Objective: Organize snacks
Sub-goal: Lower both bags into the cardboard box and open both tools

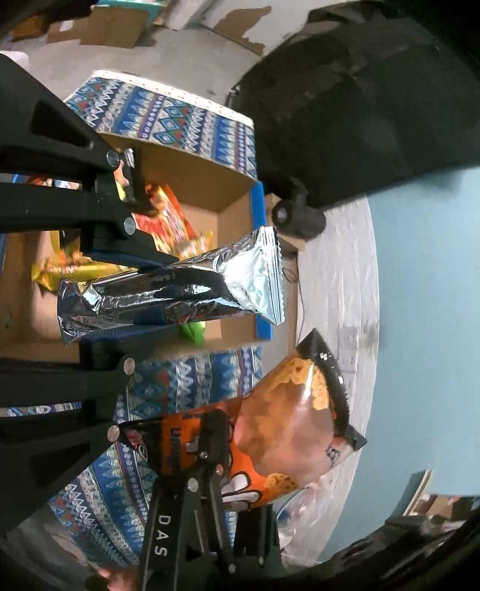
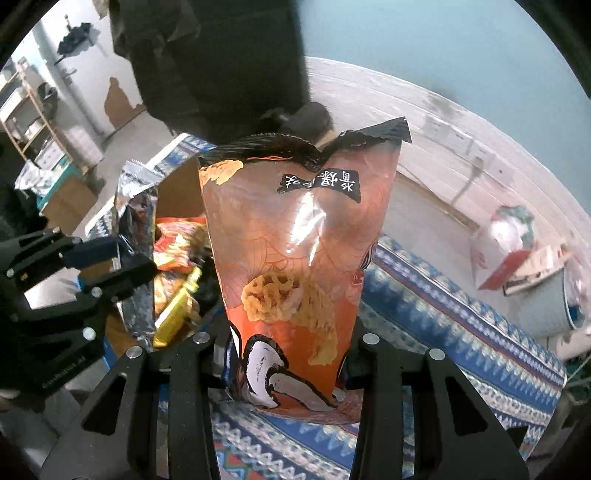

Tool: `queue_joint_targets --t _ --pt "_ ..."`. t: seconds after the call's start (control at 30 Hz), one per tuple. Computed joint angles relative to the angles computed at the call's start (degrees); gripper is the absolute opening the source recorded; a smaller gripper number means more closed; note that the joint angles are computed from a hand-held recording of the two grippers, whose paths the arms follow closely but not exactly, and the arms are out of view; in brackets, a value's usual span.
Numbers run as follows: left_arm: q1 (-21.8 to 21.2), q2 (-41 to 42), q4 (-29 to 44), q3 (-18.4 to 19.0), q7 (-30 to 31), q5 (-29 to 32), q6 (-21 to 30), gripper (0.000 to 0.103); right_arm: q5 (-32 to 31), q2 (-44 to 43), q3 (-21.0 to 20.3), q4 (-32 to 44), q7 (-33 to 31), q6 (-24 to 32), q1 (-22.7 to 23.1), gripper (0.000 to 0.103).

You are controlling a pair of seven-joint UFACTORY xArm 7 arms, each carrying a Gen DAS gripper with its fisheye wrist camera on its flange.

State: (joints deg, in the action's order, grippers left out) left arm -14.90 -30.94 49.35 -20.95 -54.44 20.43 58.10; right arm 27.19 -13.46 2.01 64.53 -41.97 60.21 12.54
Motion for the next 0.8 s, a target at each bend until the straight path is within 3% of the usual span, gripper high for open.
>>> queue_joint_targets --t 0.33,0.57,0.63,0.7,0.8 --pt "1.3 -8.9 -7.6 2.4 0.5 -3.0 1.7 0.028 0.1 3.5 3.5 2.4 3.5 -2.1 3.3 0.039" --pt "3.3 -10.7 -10.3 3.7 1.3 -5.1 1.4 0.029 -0.7 5.9 5.5 4.1 6.2 -2.8 5.6 0.039" --pt "3.7 -10.8 -10.9 4.3 1.2 -6.0 0.9 0.033 -1.0 6.9 6.0 4.5 7.1 -3.0 6.1 0.039" --pt "4.0 -11.2 -11.6 4.5 0.7 -6.9 0.6 0.055 -1.0 7.7 6.2 5.0 7.7 -2.9 6.4 0.039" --pt "4.6 -12.5 -12.4 4.2 -0.5 -7.5 0.7 0.064 -1.4 9.0 6.5 5.7 8.9 -2.8 6.7 0.039"
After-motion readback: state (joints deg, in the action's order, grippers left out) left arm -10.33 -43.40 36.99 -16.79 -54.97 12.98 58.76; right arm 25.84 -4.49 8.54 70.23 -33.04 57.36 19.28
